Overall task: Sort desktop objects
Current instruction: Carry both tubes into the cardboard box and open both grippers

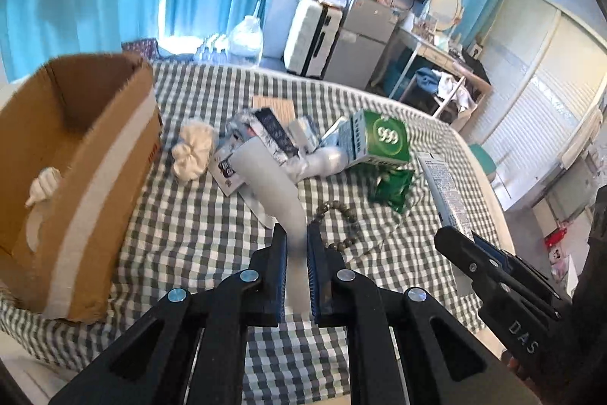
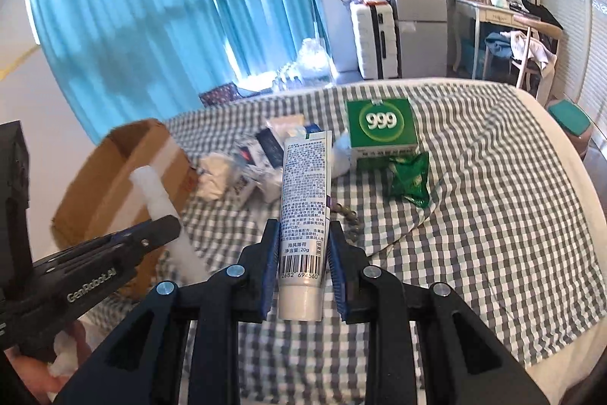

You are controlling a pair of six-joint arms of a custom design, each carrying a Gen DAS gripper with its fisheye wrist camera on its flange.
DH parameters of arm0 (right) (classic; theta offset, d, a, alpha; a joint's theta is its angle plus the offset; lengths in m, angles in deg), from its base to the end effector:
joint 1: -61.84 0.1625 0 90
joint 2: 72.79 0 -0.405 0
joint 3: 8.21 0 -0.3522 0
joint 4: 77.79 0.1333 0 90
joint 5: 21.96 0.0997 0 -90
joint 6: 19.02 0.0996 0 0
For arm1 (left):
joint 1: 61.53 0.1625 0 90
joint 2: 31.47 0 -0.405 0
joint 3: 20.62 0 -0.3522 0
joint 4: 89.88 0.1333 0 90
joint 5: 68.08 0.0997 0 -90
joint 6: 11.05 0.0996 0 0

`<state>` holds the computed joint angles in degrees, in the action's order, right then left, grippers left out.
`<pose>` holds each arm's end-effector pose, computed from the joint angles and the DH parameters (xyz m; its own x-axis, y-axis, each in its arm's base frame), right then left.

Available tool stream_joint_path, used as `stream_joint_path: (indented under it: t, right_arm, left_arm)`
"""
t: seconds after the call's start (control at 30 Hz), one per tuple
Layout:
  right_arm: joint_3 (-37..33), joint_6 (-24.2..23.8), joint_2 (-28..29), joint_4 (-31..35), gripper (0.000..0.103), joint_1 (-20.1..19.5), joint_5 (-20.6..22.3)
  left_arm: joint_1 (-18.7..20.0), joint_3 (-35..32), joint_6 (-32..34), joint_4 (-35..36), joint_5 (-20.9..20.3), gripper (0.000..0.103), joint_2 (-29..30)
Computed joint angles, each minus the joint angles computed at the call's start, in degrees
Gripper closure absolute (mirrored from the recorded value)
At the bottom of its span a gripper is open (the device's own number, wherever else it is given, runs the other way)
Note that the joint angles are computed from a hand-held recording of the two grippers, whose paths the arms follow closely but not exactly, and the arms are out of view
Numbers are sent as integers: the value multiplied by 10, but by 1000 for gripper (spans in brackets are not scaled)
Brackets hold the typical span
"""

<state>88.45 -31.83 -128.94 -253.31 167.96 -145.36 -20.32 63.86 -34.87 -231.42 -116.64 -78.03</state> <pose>0.2483 -0.5764 0.2818 -0.8439 -0.0119 0.5363 -0.3932 0.6938 -0.6033 -0.3734 -0.5918 0.1910 -0.8544 0.1634 -0.4933 0.4221 0.7720 -0.4752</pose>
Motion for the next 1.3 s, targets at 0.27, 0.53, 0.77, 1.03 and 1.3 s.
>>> stream_joint_path:
  t: [0.27,0.53,0.77,1.03,1.3]
  right_arm:
    - [16,-17,-19,-21,79,51,-9]
    - [8,-41,-14,-19,79,98,-18]
    - [-9,-55,5,-8,79,123,-17]
    - [-68,-61,52,19,79,142,-7]
    - [-160,-58,124,75,79,150,27]
  left_arm:
    - [-25,18,-10,16,-4,93,-45]
    - [-46,38,-4,14,20,93,-84]
    - [-52,52,17,-15,52,93,-118]
    - [-40,38,31,4,82,93,-145]
    - [-10,19,56,22,114,93,-163]
